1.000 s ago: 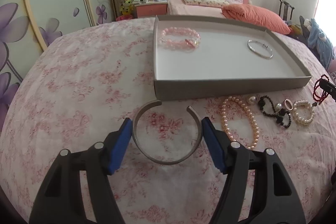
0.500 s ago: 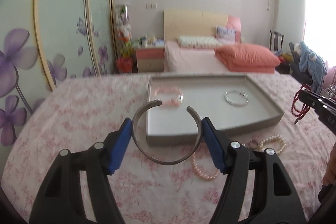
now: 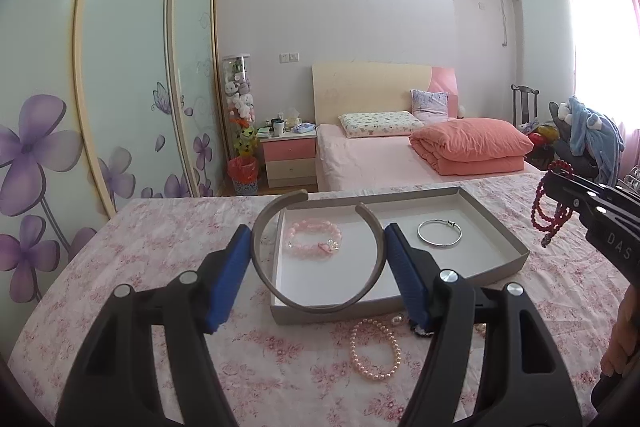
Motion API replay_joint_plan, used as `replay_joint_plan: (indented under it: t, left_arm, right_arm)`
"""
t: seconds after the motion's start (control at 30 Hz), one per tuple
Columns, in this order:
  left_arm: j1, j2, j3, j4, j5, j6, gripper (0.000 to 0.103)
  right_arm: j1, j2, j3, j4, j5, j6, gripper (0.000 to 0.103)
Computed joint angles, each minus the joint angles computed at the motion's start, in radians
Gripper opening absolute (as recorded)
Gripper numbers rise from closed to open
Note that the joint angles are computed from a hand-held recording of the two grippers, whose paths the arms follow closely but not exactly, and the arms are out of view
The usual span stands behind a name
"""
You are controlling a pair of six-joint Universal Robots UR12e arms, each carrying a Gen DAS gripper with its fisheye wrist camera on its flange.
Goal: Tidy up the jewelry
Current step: 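Lower the grey cuff into the tray with the left gripper while the right gripper drops the red necklace there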
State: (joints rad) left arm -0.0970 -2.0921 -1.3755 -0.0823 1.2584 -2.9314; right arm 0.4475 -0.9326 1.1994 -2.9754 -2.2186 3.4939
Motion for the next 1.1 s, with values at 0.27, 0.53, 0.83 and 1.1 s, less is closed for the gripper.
replay_joint_plan:
  t: [0.27, 0.53, 0.83, 1.1]
  left_arm:
    - [-0.004, -0.014, 0.019, -0.01, -0.001, 0.0, 0.066]
    - [-0.016, -0.057, 0.091, -0.035, 0.008, 0.007, 0.066]
    - [-0.034, -0.134, 0.208, -0.084, 0.037, -0.01, 0.066]
    - [-0.043, -0.2, 0.313, -0.193, 0.042, -0.014, 0.066]
  right_arm:
    - [-0.004, 0.005, -0.006, -0.012, -0.002, -0.004, 0.015]
    - [-0.022, 0.035, -0.063, -0.002, 0.005, -0.014, 0.015]
    - [-0.051, 0.072, -0.124, 0.077, 0.047, 0.04, 0.015]
    - [-0.078, 0.109, -0.187, 0.175, 0.113, 0.096, 0.015]
